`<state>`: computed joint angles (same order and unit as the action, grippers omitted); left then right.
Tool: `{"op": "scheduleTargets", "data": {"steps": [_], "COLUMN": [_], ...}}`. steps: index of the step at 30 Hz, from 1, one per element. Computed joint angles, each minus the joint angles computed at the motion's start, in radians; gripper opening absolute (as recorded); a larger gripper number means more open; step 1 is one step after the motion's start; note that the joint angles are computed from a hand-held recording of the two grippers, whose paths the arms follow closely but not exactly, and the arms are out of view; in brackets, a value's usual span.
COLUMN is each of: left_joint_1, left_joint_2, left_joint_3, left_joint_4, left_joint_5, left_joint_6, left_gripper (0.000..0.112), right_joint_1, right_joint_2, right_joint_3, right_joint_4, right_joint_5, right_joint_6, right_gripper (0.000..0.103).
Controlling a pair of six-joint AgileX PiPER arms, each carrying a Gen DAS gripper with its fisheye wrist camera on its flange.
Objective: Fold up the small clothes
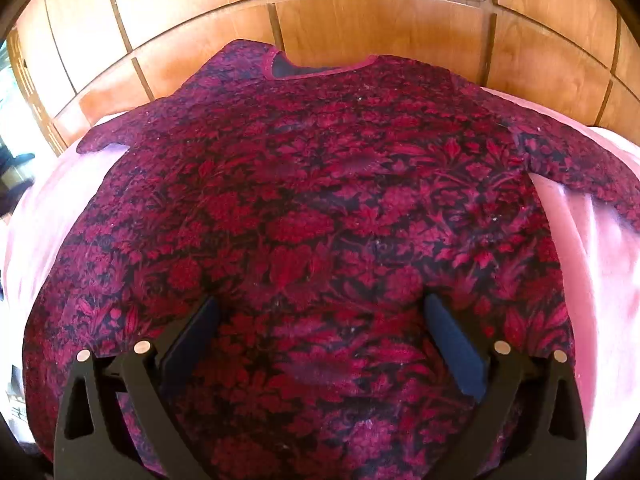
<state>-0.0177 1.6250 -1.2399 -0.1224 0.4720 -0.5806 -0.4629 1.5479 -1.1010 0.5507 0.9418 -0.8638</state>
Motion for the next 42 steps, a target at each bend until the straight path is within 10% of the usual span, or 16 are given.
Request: {"op": "scheduleTargets", "data": {"steps": [11,14,22,30,35,42], "left_joint_1": [0.149,0.135,0.129,0.106,0.019,-0.197], "left_joint_2": [0.430,0.472,0.241,0.193,0.093,-0.136], "left_joint_3": [-0.424,-0.480,-0.180,-0.051,-0.021,0.260], "left_joint_4": [-0.185,-0.141,0.234,0.476,0.442,-0.174], "left_joint_5": [0.099,0.105,-0.094,-0.008,0.016,-0.080], "left_joint_6": [-0.097,-0.124,-0.441,-0.650,-0.504,0.196], "left_gripper": [0.056,0.019,0.007,0.009,0.021,0.028], "right_joint_1": [0.043,0.065,0.080,0.087,0.083,0.054], "right_joint_2": [-0.029,-0.026,-0.024,-0.022,-0.024,-0.015], "right_joint_3": [0.074,0.079,0.078,0.079,0.081,0.036], "right_joint_4": [0.001,-0.010,-0.027,-0.032,-0.026,-0.024], "right_joint_5": [-0.114,-0.136,-0.153,-0.164,-0.163,-0.098], "right_joint_6": [-0.013,0.008,0.030,0.040,0.036,0.044], "right_gripper": [0.101,0.101,0.101,0.101,0.101,0.100]}}
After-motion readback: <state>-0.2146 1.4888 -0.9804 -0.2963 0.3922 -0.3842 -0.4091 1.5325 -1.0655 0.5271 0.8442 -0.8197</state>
